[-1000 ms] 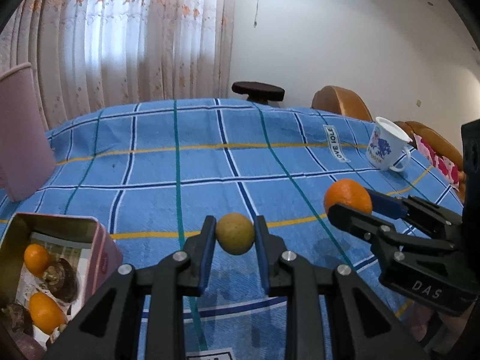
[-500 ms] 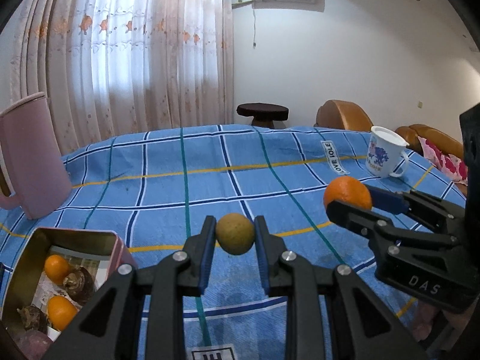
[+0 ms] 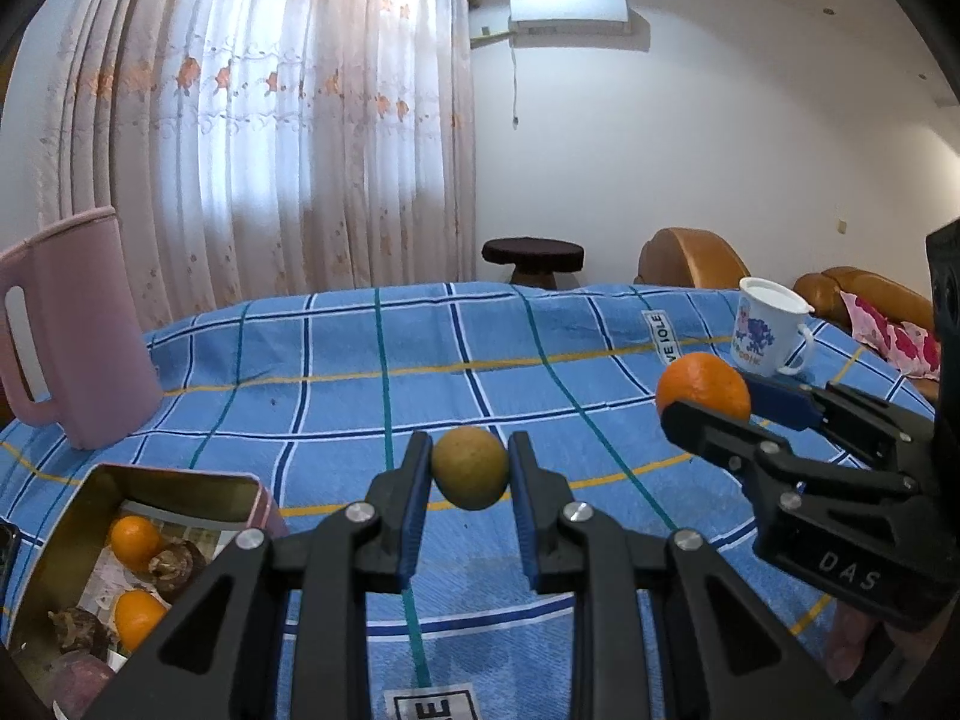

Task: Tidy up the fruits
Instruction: 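Lift the orange and yellow-green fruit and hold them above the table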

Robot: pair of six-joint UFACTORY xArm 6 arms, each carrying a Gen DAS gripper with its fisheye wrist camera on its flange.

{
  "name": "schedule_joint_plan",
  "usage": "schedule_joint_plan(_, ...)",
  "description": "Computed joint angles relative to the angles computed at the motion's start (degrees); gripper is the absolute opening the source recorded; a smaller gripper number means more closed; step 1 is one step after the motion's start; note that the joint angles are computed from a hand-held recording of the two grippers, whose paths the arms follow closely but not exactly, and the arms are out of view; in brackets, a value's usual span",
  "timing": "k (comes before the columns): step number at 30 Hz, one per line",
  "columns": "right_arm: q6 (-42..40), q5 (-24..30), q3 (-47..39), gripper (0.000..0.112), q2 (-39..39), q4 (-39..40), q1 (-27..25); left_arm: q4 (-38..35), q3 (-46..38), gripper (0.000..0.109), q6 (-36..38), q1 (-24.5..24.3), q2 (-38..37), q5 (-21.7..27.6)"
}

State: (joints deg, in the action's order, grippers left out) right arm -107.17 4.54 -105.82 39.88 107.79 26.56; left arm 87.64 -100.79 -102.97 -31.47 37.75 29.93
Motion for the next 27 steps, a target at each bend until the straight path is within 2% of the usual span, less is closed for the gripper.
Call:
schedule_joint_plan(15,-27.71,2.65,3.49,0.050,-4.18,26.13,-1.37,7.76,4.29,0.027,-7.54,-2.06,-3.14,6.02)
schedule_joint_plan(18,-29.58,3.13,4.73,0.050,-5.09,27.92,-1.40,8.32,5.24,0.027,-8.20,-2.12,-3.80,5.86)
schedule_joint_plan(22,-27.77,3.32,6.00,0.050,-5.85,26.65,-1.07,8.24,6.15,0.027,-8.06,-2.09,-4.48,5.35)
schedule_joint_plan(27,-22.27,2.10,5.58,0.050,-5.39,22.17,-0.54,7.98,7.89,0.027,-8.68,-1.78,-5.73,3.86)
